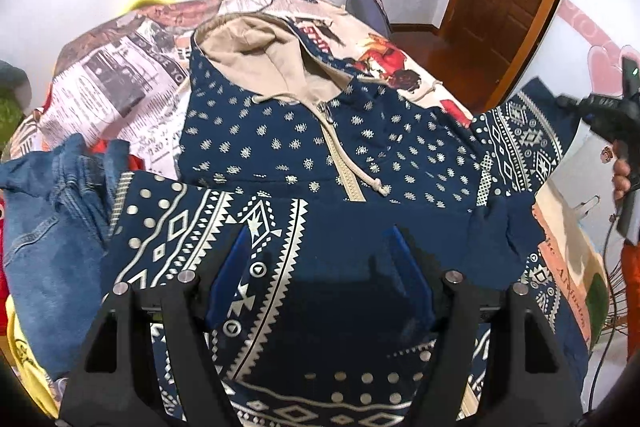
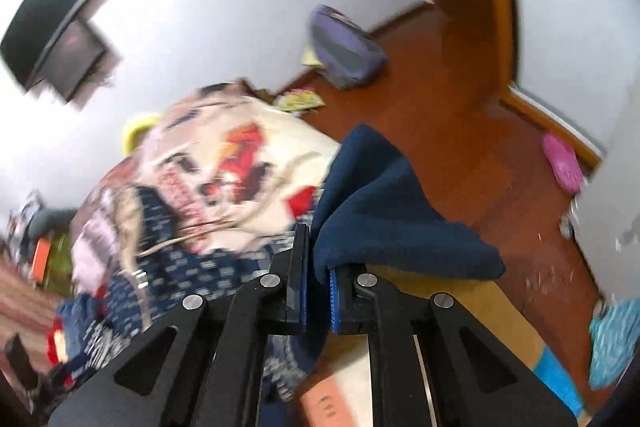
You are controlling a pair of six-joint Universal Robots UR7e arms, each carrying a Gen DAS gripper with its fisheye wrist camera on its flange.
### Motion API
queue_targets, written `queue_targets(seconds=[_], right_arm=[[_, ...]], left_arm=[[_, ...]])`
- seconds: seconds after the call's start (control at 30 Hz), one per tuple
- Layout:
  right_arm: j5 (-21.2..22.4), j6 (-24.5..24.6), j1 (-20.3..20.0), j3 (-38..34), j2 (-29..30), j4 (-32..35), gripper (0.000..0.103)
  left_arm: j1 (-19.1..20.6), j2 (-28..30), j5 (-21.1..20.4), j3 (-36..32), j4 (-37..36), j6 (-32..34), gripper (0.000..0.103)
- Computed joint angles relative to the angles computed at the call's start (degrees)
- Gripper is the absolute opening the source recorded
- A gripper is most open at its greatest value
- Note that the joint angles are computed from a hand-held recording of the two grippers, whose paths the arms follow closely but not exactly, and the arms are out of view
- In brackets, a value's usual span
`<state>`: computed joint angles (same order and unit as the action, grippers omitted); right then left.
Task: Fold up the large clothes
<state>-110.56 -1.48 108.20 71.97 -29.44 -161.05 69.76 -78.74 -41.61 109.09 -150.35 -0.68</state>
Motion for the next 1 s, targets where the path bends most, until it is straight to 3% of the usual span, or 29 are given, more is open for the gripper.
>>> queue_targets(seconds=[0.13,0.3,0.47,0.77,0.9,1.0], right_arm=[[4.77,-3.68,2.41,1.84,-2.16,0.86,0.007],[4.73,-10.5,6.23,3.68,-2.08,-0.61,0.007],[3.68,-14.36,8.53,3.15,0.37,5.78,0.007],[-0.84,-9.61,8.42,0.65,5.96,20.83,0.01],[-1.02,-4.83,8.08,1.16,5.19,27.91,0.028],[-1.76,-5.69,8.56,2.65,3.95,27.61,0.031]], left_arm=[[-1.53,-2.03,1.26,1.66,0.67,-0.61,0.07],[-3.18,-4.91,2.08,3.77,1.67,-1.85,0.07],[-4.18,-7.36,2.78,5.57,3.1,-3.58,0.07],[-4.61,-10.12,2.29,8.45,6.84,-6.17,0.07],[-4.45,-10.18,2.05,9.26,7.82,-6.89,0.07],[-4.45,-9.9,2.2,9.75,7.69,-6.59,0.07]])
